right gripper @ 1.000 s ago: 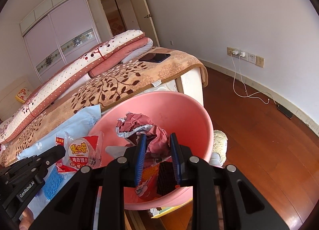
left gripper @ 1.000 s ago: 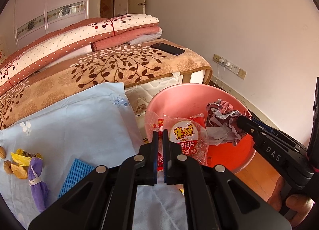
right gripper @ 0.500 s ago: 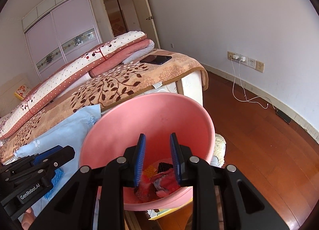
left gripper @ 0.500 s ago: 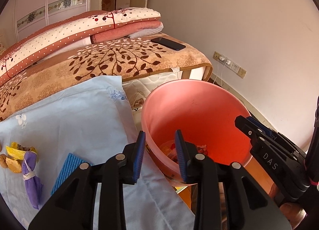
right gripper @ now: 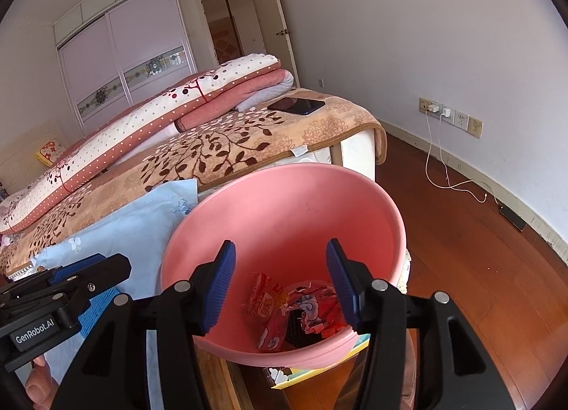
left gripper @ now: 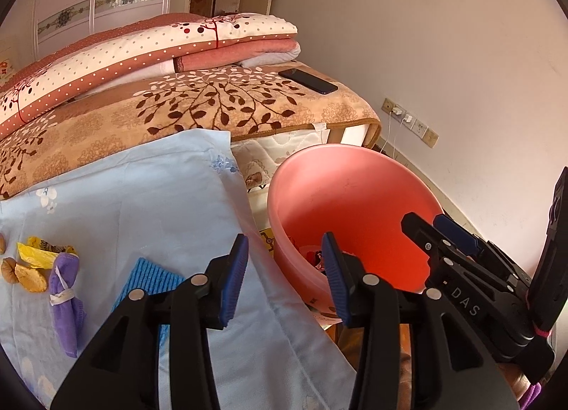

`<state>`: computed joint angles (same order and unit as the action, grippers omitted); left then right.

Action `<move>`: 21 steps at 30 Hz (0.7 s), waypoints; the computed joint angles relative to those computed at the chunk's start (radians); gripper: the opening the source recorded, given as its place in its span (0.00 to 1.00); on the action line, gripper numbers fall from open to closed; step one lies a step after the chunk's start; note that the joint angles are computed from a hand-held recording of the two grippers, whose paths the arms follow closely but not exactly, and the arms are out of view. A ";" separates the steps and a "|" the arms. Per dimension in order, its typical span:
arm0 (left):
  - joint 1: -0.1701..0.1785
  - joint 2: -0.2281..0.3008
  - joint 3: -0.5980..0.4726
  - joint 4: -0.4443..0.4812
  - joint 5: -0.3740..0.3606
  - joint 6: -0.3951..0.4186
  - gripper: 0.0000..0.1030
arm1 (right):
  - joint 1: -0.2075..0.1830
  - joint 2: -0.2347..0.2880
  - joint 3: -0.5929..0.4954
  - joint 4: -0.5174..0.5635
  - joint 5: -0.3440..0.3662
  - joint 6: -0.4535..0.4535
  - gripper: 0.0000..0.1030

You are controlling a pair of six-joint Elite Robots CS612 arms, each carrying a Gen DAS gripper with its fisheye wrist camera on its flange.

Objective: Collect trash
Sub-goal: 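Move both open grippers back over the purple cloth and blue net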

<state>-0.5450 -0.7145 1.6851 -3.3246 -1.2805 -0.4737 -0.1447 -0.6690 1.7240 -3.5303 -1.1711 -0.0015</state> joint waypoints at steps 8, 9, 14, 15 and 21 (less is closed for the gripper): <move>0.006 -0.030 0.061 -0.030 0.013 -0.040 0.42 | 0.010 -0.016 0.024 -0.015 0.010 -0.023 0.51; 0.007 -0.034 0.070 -0.035 0.016 -0.044 0.42 | 0.011 -0.018 0.027 -0.015 0.013 -0.025 0.51; 0.013 -0.057 0.122 -0.064 0.036 -0.070 0.42 | 0.019 -0.031 0.045 -0.010 0.036 -0.046 0.55; 0.014 -0.062 0.133 -0.074 0.042 -0.076 0.42 | 0.022 -0.034 0.049 -0.012 0.037 -0.049 0.57; 0.025 -0.084 0.190 -0.117 0.069 -0.113 0.42 | 0.039 -0.046 0.067 -0.030 0.050 -0.071 0.59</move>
<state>-0.5201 -0.7990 1.8746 -3.4416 -1.2114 -0.5866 -0.1057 -0.7153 1.7908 -3.5599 -1.1207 -0.0724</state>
